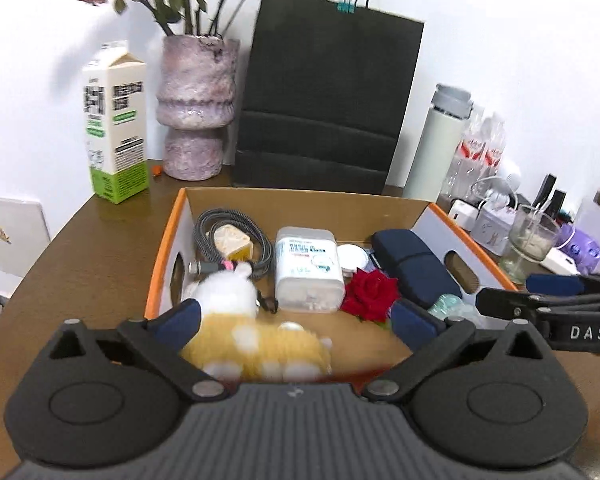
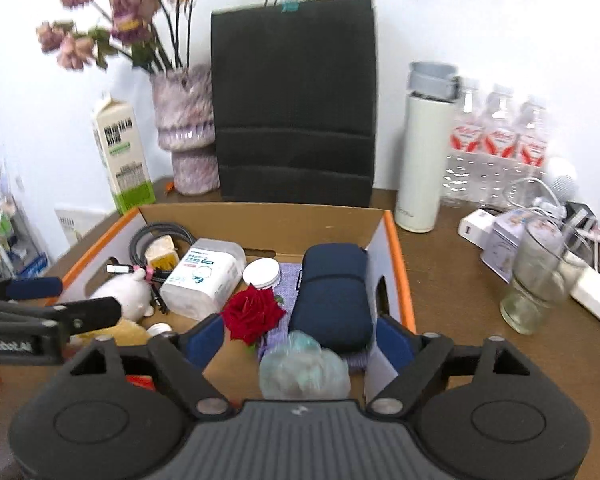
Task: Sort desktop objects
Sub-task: 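Withdraw both tools toward the black USB cable and blue packet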
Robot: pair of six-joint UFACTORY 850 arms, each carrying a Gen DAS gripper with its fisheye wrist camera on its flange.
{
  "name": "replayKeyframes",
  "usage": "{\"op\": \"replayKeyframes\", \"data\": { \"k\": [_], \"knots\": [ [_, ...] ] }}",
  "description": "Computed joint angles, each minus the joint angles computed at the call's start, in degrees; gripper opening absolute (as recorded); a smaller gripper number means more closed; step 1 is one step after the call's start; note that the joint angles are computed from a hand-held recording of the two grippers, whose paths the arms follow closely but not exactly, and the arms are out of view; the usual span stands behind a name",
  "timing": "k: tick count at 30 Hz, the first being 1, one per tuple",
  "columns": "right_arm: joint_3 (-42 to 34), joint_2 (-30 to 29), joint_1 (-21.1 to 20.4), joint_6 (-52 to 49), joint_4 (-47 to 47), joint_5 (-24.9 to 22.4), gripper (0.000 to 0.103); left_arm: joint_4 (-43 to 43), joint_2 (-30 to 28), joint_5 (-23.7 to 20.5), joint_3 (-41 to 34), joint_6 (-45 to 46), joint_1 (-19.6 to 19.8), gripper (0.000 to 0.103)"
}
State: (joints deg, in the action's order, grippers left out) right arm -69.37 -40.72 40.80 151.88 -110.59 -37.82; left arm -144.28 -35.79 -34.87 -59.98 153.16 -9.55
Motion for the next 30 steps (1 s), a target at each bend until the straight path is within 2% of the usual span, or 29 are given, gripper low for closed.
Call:
{"op": "replayKeyframes", "data": {
  "k": [7,14,20,24,30],
  "knots": [
    [5.53,0.99,5.77,7.35,-2.40,-6.02,0.084,-7.40,3.70,-9.35,10.34,7.78,0.47,0.103],
    [8.65,-0.27,10.60,14.13,-1.31,-9.82,0.084,-6.91,5.20,-14.94,17.40,7.44,2.01,0.103],
    [8.91,-2.06,14.56,12.05,4.63,-12.19,0.084,-8.29,6.38,-18.38,22.56,7.31,2.88,0.103],
    [10.11,-2.22,16.84,14.33,5.72,-13.09,0.084,-8.29,7.55,-20.23,26.04,8.99,2.82,0.103],
    [11.63,-2.21,20.41,10.65,13.41,-16.03,0.084,-4.26,8.84,-21.19,29.12,9.67,2.17,0.103]
  ]
}}
